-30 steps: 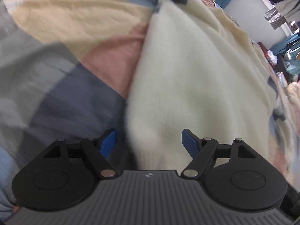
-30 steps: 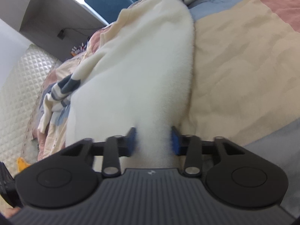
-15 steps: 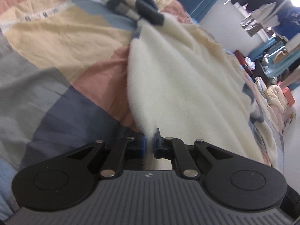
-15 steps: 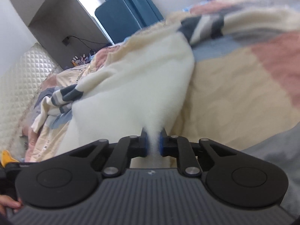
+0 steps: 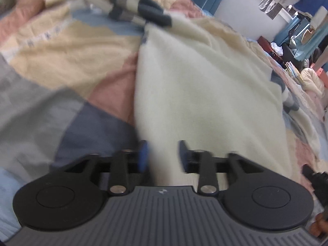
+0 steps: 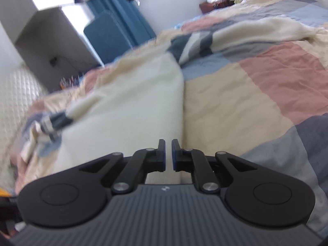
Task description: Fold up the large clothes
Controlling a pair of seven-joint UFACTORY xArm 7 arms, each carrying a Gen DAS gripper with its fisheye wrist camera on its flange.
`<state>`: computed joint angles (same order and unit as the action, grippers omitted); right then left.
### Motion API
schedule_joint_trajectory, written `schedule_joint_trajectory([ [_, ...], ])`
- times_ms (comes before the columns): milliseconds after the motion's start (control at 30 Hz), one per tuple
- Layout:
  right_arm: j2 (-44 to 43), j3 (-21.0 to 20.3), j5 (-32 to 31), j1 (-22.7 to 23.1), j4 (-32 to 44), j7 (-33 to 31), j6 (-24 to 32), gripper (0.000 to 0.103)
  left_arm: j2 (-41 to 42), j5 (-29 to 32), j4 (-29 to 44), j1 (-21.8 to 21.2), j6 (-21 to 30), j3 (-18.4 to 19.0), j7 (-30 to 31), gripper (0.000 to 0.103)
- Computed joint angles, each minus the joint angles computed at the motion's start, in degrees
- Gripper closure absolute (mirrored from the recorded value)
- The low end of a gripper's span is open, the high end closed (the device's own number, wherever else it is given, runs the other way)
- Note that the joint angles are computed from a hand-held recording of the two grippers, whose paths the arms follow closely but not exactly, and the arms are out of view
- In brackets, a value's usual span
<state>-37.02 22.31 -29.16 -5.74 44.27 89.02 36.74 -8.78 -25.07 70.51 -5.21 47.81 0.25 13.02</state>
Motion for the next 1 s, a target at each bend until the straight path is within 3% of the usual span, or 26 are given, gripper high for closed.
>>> schedule_joint_trajectory([
  [67,-0.4,0.8,-0.7,-1.4,0.7,1.4,2.6,0.092,-1.8,-0.8,-1.5,-0.4,-3.5,-0.1,1.7,0.051],
  [267,-0.6,-1.6,-3.3,-3.7,1.8,0.3,1.3,0.092,-3.1,-3.6,-1.5,-3.6,-11.4,-0.5,6.9,0.042],
  [433,0.9,-3.2,-6.5,-8.0,4.3,-0.1,-1.2,0.091,1.1,-4.7,3.2,-6.7,-13.0,-2.3,10.4,0.030],
  [467,1.8,-3.7,-6.9,-8.6,5.1,-0.9,-1.2,0.088,2.1,-4.8,4.2,-7.2,-12.9,-2.8,11.4,0.030],
  [500,2.7,-4.3,-7.1,-9.0,5.8,-1.9,-0.9,0.074,2.9,-4.3,4.5,-7.6,-13.6,-3.5,11.4,0.030],
  [533,3.4,-4.9,-7.5,-9.5,6.3,-2.4,-0.7,0.053,3.6,-3.6,4.5,-7.8,-14.4,-4.2,10.8,0.030],
  [600,4.8,-6.2,-8.0,-10.3,6.7,-2.6,-1.2,0.041,5.6,-2.6,5.1,-8.2,-15.1,-5.1,9.2,0.030],
  [733,8.8,-10.2,-7.3,-11.1,6.3,-2.8,-4.9,0.041,9.7,-0.6,5.9,-8.2,-16.7,-6.2,7.6,0.030],
  [833,11.8,-13.6,-6.4,-12.4,4.7,-1.7,-13.0,0.040,13.1,3.9,8.3,-7.7,-14.7,-6.5,3.0,0.030],
  [967,17.1,-15.9,-4.5,-16.2,3.3,1.4,-22.8,0.020,15.9,3.4,9.1,-6.6,-15.0,-7.0,2.3,0.030],
  [1000,18.6,-16.0,-4.4,-17.6,3.0,2.6,-25.4,0.019,16.4,3.6,9.1,-6.4,-15.5,-7.2,2.3,0.030],
])
